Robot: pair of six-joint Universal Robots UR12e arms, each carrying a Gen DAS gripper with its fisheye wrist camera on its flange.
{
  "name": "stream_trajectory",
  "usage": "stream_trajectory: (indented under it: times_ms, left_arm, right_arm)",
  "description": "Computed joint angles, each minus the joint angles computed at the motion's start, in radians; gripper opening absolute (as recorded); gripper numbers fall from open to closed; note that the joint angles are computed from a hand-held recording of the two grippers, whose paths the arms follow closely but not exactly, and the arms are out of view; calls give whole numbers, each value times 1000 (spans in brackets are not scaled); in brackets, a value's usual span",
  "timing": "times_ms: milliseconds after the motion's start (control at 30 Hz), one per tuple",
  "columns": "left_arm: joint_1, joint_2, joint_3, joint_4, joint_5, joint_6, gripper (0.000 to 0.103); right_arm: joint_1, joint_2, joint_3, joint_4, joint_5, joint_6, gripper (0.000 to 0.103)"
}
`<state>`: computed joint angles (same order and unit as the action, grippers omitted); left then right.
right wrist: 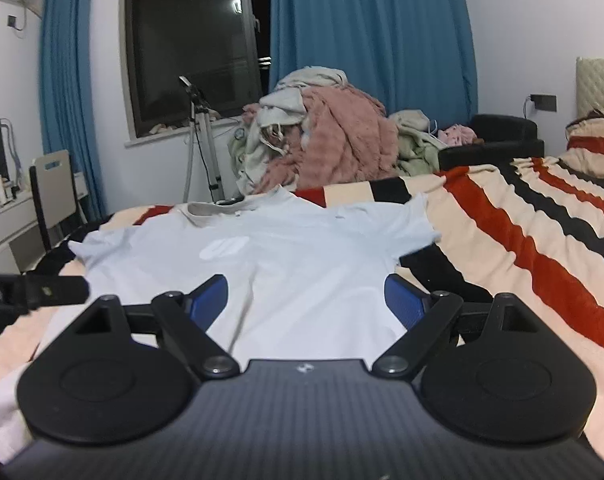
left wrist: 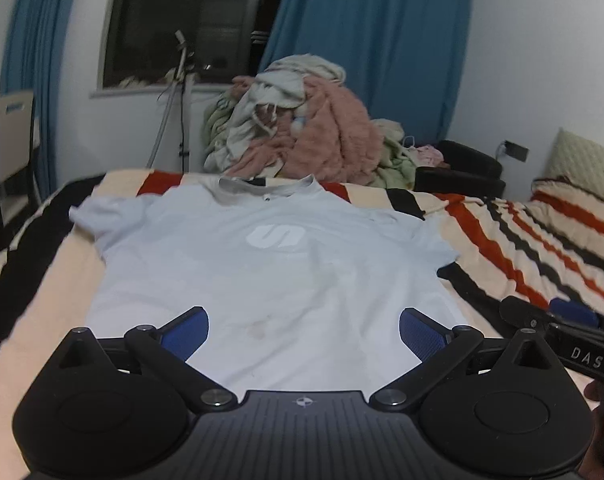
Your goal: Fold clothes
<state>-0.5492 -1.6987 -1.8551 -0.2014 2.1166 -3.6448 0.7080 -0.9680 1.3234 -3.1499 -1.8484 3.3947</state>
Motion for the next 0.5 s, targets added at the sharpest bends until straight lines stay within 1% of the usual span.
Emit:
stream_trajectory:
  times_ms: [67,200,367,500]
  left_arm:
    - [4,4,-4,2,0,-20,102]
    - [6,6,-5,-23,9,-31,102]
    - [0,5,-1,-33,24,-27,102]
    - [-5,4,0,-34,36,-25,102]
  right_arm:
    - [1,5,-7,6,-7,2,86]
    - [3,11,-18,33,-4,-6,86]
    - [7,13,-18,26,0,-35,86]
    - [5,11,-16,35,5,-21,86]
